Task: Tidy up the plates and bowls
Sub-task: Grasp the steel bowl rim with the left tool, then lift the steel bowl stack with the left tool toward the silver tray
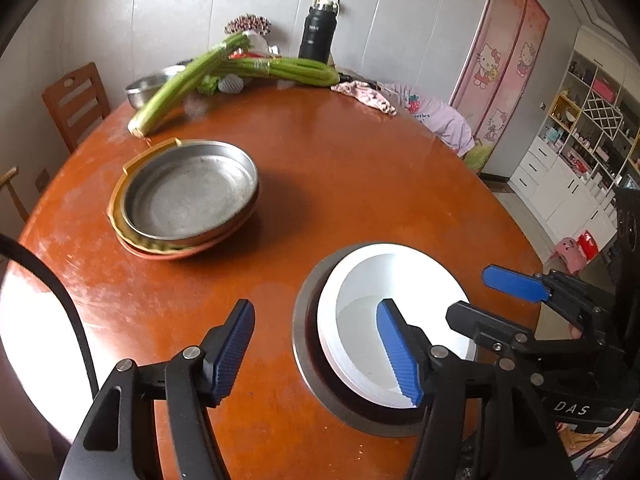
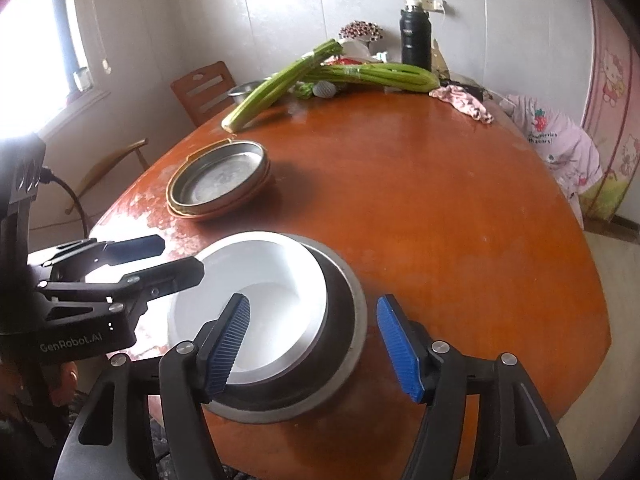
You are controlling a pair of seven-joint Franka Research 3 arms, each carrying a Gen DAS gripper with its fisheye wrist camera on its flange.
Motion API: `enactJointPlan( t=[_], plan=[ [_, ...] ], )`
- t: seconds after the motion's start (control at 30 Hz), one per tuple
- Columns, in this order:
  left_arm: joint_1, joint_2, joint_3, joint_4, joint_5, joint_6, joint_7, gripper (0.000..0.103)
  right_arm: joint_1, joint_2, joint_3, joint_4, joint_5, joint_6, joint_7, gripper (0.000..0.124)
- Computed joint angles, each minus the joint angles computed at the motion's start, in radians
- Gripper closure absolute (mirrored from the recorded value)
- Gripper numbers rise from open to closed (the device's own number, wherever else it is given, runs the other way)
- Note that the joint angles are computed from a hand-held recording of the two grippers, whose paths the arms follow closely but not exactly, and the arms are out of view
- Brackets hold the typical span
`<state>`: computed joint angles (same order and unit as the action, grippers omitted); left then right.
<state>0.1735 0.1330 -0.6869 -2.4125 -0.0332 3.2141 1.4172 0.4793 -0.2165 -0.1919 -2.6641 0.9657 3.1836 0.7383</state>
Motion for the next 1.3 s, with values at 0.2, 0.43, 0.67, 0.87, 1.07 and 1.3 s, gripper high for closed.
enactJointPlan(
  t=[0.2,0.43,0.67,0.87,1.07,1.3],
  plan=[
    [-0.095,0.043,0.099,0.036,0.037,-0.033,-0.019,0.040,-0.044,0.043,0.029,0.024,-0.004,-0.032,0.008,0.056],
    [-0.303,0.063,0.333,0.062,0.160,-0.042,-0.135,0.040,-0.108,0.094,0.077,0.061,0.081,-0.075,-0.059,0.056],
    [-0.202,0.100,0.232,0.075,0.147,-0.045,-0.103,0.038,-0.173,0.107,0.138,0.081,0.141,-0.129,-0.113,0.055],
    [-0.117,0.131,0.138,0.082,0.126,-0.043,-0.068,0.037,-0.201,0.111,0.166,0.075,0.129,-0.177,-0.113,0.055],
    [0.037,0.166,-0.016,0.073,0.104,-0.030,-0.044,0.037,-0.214,0.111,0.173,0.083,0.176,-0.215,-0.151,0.055],
    [0.127,0.203,-0.108,0.071,0.178,-0.004,-0.078,0.048,-0.211,0.109,0.189,0.087,0.230,-0.225,-0.208,0.055]
  ],
)
